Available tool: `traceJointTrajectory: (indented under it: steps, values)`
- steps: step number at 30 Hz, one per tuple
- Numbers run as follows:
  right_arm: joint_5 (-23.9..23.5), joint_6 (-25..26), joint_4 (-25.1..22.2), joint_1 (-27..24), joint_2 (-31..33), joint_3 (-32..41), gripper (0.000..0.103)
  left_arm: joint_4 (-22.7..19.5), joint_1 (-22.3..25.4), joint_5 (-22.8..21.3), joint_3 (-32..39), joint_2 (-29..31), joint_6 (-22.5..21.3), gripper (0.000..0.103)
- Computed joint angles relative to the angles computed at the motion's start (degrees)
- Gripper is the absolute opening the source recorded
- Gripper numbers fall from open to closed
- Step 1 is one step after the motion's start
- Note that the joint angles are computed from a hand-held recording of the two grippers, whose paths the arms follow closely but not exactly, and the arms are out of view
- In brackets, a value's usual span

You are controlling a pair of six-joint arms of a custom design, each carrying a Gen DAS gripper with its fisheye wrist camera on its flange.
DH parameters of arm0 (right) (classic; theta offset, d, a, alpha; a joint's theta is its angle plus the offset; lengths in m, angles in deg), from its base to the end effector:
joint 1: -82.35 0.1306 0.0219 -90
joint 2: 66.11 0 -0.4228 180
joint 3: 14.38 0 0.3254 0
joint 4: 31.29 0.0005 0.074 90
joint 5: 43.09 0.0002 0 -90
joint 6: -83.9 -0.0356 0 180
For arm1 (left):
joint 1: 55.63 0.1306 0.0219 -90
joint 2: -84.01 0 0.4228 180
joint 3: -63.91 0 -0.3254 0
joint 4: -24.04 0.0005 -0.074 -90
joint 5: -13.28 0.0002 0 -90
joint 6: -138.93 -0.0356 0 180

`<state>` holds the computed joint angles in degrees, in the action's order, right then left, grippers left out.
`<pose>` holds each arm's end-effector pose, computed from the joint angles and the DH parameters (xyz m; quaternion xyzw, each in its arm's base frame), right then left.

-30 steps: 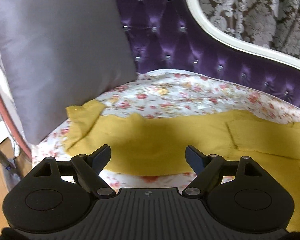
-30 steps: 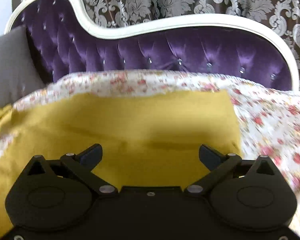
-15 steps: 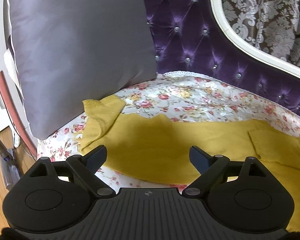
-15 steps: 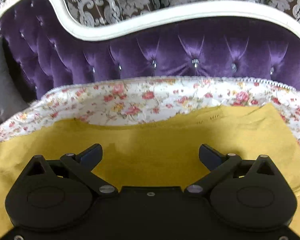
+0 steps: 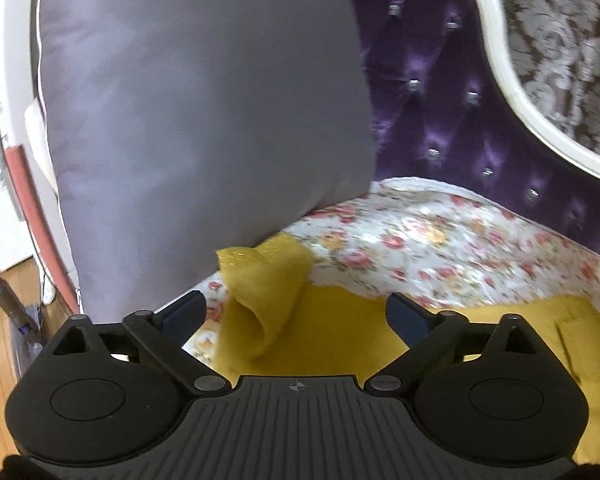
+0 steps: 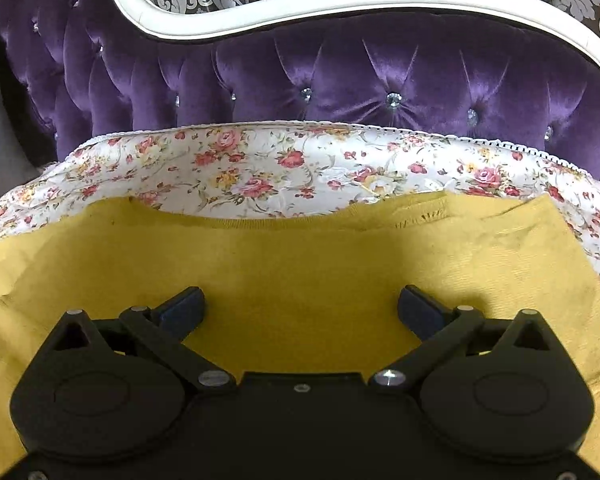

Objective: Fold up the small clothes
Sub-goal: 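Move the left tool to the other sleeve cuff near the pillow, then grasp the sleeve cuff with the left tool and fold it across the body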

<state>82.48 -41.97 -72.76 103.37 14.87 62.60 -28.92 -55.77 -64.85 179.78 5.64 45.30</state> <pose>0.3364 0.1066 0.4519 0.2286 0.8589 -0.0767 0.4519 0.5073 -0.0091 0.5565 0.0742 0.8947 -0.0801 0.4330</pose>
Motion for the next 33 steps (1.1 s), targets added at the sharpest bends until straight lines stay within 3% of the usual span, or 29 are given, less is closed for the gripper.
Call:
traceJointTrajectory:
  steps: [6, 13, 14, 15, 16, 18, 19, 23, 26, 33]
  values:
    - [0.23, 0.15, 0.01, 0.07, 0.08, 0.04, 0.103, -3.29, 0.22, -2.73, 3.21, 3.91, 2.27, 0.099]
    - [0.40, 0.29, -0.07, 0.04, 0.16, 0.14, 0.103, -3.99, -0.40, -0.93, 4.32, 6.10, 3.55, 0.097]
    - [0.44, 0.29, -0.12, 0.06, 0.18, 0.15, 0.103, -3.90, -0.65, -1.36, 4.50, 6.26, 3.20, 0.086]
    - [0.48, 0.32, -0.14, 0.07, 0.21, 0.19, 0.103, -4.12, -0.98, -2.09, 4.94, 6.57, 2.97, 0.062]
    - [0.50, 0.33, -0.15, 0.08, 0.20, 0.19, 0.103, -4.40, -1.48, -4.01, 5.27, 6.72, 2.47, 0.052]
    - [0.55, 0.29, -0.16, 0.12, 0.19, 0.19, 0.103, -4.19, -2.26, -7.42, 5.49, 6.75, 0.37, 0.019]
    - [0.54, 0.28, -0.19, 0.13, 0.18, 0.19, 0.103, -4.32, -2.16, -6.43, 5.65, 6.76, -0.59, 0.014]
    - [0.55, 0.23, -0.16, 0.16, 0.15, 0.13, 0.103, -4.62, -1.39, -3.53, 6.03, 5.87, 1.49, 0.012]
    - [0.61, 0.22, -0.10, 0.18, 0.16, 0.11, 0.103, -4.53, -0.31, 1.62, 6.32, 4.33, 4.02, 0.011]
    - [0.44, 0.14, 0.33, 0.07, 0.11, -0.02, 0.103, -7.03, -0.59, 8.21, 10.67, 1.61, 3.21, 0.011]
